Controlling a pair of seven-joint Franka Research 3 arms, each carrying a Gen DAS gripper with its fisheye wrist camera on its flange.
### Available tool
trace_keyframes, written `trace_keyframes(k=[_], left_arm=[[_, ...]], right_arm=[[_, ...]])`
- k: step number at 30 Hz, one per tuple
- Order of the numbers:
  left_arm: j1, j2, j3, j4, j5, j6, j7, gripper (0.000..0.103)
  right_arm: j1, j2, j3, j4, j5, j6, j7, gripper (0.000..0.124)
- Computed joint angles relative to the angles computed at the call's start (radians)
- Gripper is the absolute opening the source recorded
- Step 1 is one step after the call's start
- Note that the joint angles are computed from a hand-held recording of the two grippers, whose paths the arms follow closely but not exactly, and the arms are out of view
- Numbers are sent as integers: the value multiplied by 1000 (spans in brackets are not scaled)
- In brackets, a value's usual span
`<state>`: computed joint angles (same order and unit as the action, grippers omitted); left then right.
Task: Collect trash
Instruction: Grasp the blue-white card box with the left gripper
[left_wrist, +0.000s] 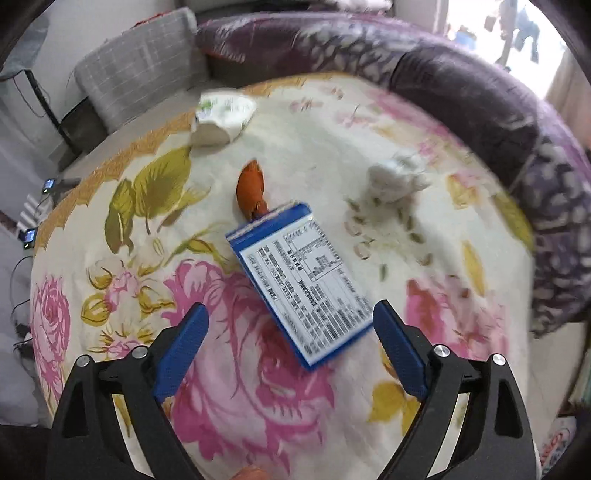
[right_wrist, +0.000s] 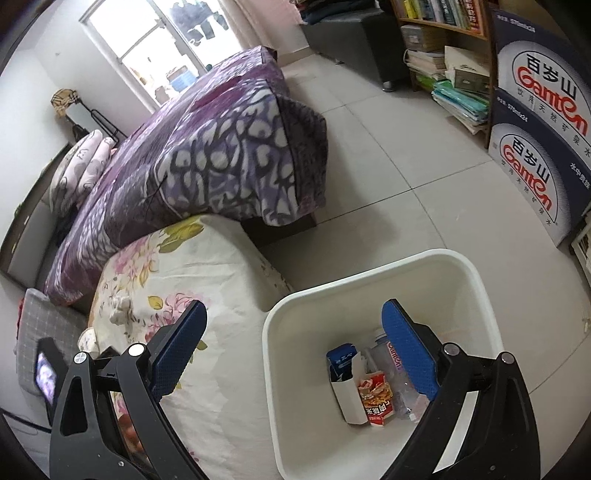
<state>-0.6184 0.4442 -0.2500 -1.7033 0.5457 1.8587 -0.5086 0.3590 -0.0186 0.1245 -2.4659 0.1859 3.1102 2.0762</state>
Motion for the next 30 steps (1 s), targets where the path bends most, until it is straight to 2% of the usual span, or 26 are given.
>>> trace_keyframes(k=[4, 7, 9, 11, 12, 13, 15, 16, 18, 20, 24, 25, 27, 28, 29, 30], left_arm=[[17, 14, 15, -10, 2, 34, -21, 88], [35, 60, 15, 46, -23, -10, 61, 88], [50, 55, 14, 20, -43, 32, 81, 89], [43, 31, 18, -16, -19, 58, 78, 81], [43, 17, 16, -35, -7, 83, 83, 68], [44, 3, 14, -54, 3, 105, 94, 63], [39, -39, 10, -100, 41, 143, 106, 59], [34, -60, 9, -123, 62, 150, 106, 59], [21, -119, -1, -172, 108, 125, 121, 58], [18, -181, -15, -223, 136, 91, 129, 58], [54, -370, -53, -391, 126, 106, 128, 57], [62, -411, -64, -419, 121, 98, 144, 57], [67, -514, -95, -471, 122, 24, 171, 57], [86, -553, -115, -500, 120, 26, 167, 57], [70, -626, -101, -548, 106, 34, 150, 57], [89, -679, -114, -586, 86, 63, 143, 57]], right_arm=[[9, 22, 1, 26, -22, -5, 11, 92], [22, 41, -9, 45, -109, -12, 63, 92], [32, 52, -12, 57, -129, -23, 70, 92], [42, 70, -4, 75, -107, -34, 42, 92], [48, 75, -4, 81, -101, -36, 32, 92], [56, 85, -1, 90, -96, -37, 17, 92], [64, 104, 13, 107, -60, -34, -29, 92], [54, 118, 44, 121, 4, -33, -101, 92], [43, 139, 87, 146, 103, -33, -220, 92], [59, 159, 97, 174, 136, -43, -289, 92], [91, 213, 139, 250, 189, -53, -422, 92], [103, 228, 143, 271, 192, -55, -448, 92], [145, 275, 145, 337, 166, -56, -494, 92], [168, 293, 138, 362, 150, -58, -505, 92], [188, 330, 149, 412, 132, -67, -536, 92], [194, 353, 160, 442, 130, -74, -562, 92]])
